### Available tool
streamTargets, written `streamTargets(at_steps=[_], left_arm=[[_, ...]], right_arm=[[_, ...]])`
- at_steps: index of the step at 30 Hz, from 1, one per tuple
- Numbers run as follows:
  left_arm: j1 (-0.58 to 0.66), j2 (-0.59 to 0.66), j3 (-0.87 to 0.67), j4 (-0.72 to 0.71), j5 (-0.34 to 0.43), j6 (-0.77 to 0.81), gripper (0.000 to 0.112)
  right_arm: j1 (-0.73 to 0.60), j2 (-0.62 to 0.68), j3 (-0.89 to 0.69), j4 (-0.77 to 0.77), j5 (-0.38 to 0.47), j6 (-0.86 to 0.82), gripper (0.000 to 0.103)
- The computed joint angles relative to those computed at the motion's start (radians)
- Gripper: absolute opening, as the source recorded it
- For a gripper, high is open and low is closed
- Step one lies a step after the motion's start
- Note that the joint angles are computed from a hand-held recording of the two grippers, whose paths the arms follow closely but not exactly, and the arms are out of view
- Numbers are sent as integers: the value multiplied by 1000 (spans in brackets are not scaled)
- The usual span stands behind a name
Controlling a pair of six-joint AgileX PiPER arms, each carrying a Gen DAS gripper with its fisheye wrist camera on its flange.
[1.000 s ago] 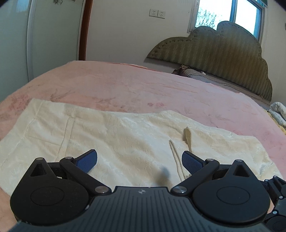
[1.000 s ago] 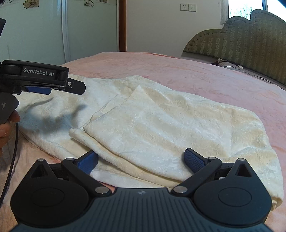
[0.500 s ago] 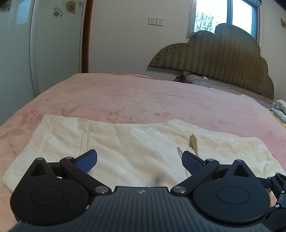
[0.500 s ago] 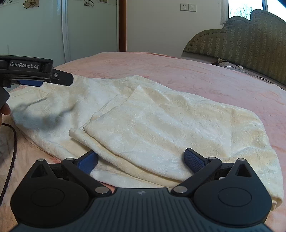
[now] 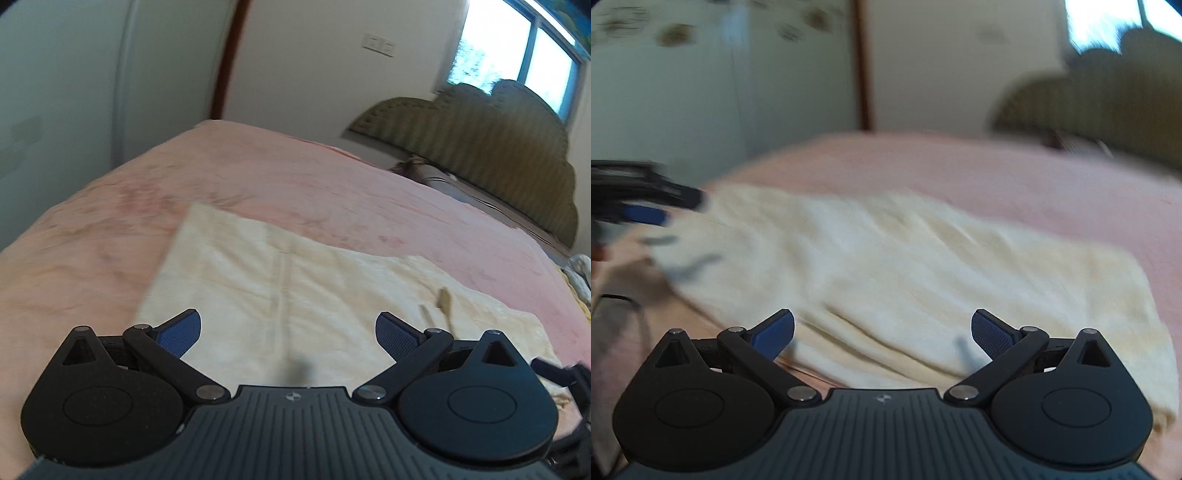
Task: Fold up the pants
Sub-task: 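Move the left tool to the trouser edge and close on it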
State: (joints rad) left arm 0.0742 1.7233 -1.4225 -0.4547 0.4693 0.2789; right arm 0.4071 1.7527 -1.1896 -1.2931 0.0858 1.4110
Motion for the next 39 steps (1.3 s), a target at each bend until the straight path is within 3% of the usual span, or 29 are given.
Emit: streamTargets(at_steps=[3, 5, 9, 13, 17, 22, 26, 30, 32, 33, 35, 36, 37, 39], left_arm=[[78, 1, -32, -98, 85, 44, 102], [126, 15, -71, -142, 170, 30, 102], [224, 78, -147, -270, 346, 51, 102], [265, 150, -197, -325, 431, 22, 101], [310, 262, -283, -439, 561, -3, 101], [325, 331, -316, -547, 566, -22, 102], [303, 380, -371, -579, 523, -45, 102], [279, 432, -435, -601, 480, -27, 101], [274, 455, -477, -585, 494, -48, 100], [271, 459, -493, -572, 497, -55, 96], [263, 452, -496, -543, 476, -38, 74], [256, 455, -516, -494, 469, -51, 42], [248, 456, -526, -452, 462, -71, 27], [249, 445, -490, -475, 433, -37, 24]], right_arm=[[167, 37, -75, -168, 164, -133, 103], [244, 120, -175, -95, 254, -331, 103], [305, 259, -349, 94, 263, -653, 103], [365, 381, -468, -121, 357, -560, 103], [365, 465, -629, 38, 382, -709, 103], [381, 598, -831, 25, 463, -742, 103], [381, 666, -928, -10, 454, -729, 103], [364, 695, -1030, 159, 467, -871, 102], [334, 651, -1000, 340, 409, -1036, 103], [323, 605, -946, 440, 375, -1128, 103], [290, 498, -811, 640, 278, -1288, 103], [275, 441, -738, 740, 224, -1353, 103], [255, 403, -694, 840, 188, -1416, 103], [208, 366, -666, 1040, 158, -1513, 103]])
